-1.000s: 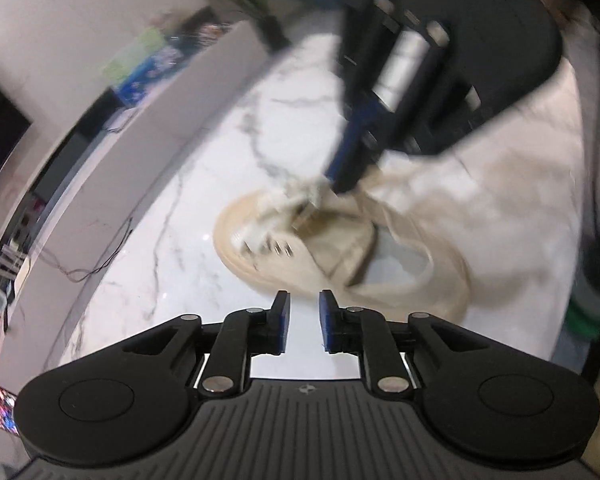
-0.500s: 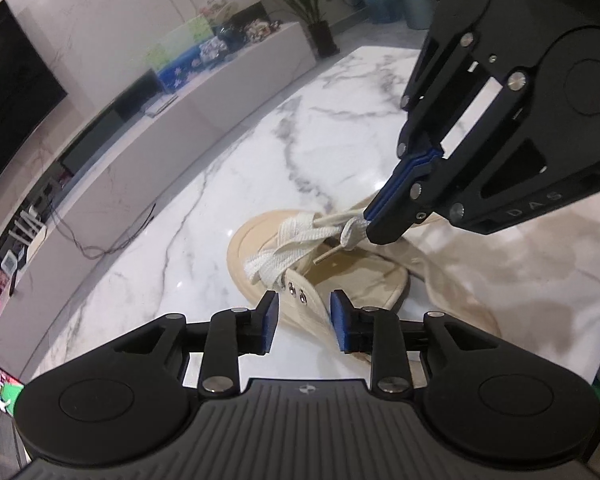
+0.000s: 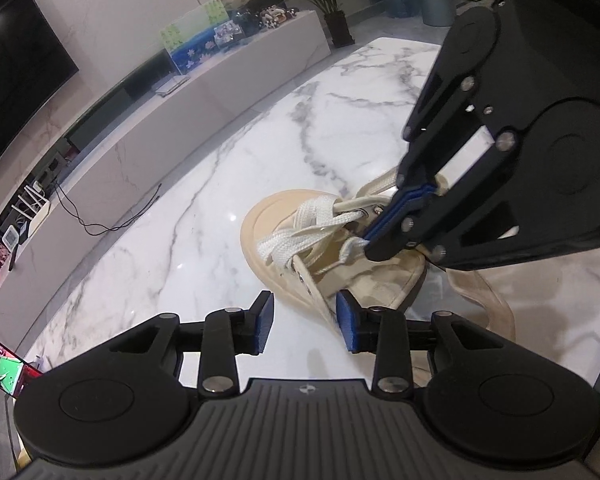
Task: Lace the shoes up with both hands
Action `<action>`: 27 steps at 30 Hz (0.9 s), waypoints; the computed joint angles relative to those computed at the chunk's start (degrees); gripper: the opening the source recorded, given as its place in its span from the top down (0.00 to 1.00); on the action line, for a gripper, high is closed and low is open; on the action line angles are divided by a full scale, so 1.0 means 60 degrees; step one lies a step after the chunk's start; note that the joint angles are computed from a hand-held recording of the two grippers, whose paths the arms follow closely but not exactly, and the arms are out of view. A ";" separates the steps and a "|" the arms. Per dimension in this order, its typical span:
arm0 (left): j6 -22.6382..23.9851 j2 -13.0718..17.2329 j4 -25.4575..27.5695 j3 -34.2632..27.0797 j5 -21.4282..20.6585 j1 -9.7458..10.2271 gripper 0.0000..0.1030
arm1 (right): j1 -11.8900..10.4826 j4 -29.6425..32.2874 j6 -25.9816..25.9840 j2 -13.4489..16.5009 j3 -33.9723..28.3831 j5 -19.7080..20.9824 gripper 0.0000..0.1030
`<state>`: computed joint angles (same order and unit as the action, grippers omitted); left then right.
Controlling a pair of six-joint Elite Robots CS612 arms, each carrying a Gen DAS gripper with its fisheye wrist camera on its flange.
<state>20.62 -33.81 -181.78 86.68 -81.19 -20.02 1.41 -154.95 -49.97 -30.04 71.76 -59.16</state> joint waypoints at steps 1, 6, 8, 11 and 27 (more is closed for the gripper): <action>0.0012 0.0007 0.0014 -0.0015 0.0007 -0.0002 0.70 | 0.0007 0.0001 0.0020 0.0010 -0.0016 -0.0009 0.99; 0.0046 0.0009 0.0039 -0.0021 0.0011 0.0000 0.70 | 0.0010 0.0056 0.0081 0.0027 -0.0059 0.0074 0.99; 0.0053 0.0009 0.0048 -0.0024 0.0009 -0.0001 0.70 | 0.0004 0.0107 0.0056 0.0015 -0.0059 0.0094 0.99; 0.0053 0.0005 0.0065 -0.0024 0.0007 -0.0003 0.70 | 0.0011 0.0136 0.0046 0.0025 -0.0076 0.0066 0.99; -0.0029 -0.0196 0.0213 0.0086 -0.0809 0.0186 0.68 | 0.0052 0.0050 0.0100 0.0089 -0.0142 0.0269 0.99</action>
<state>20.44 -34.98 -180.50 87.20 -86.05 -18.90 1.72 -154.65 -49.37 -29.50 70.90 -57.54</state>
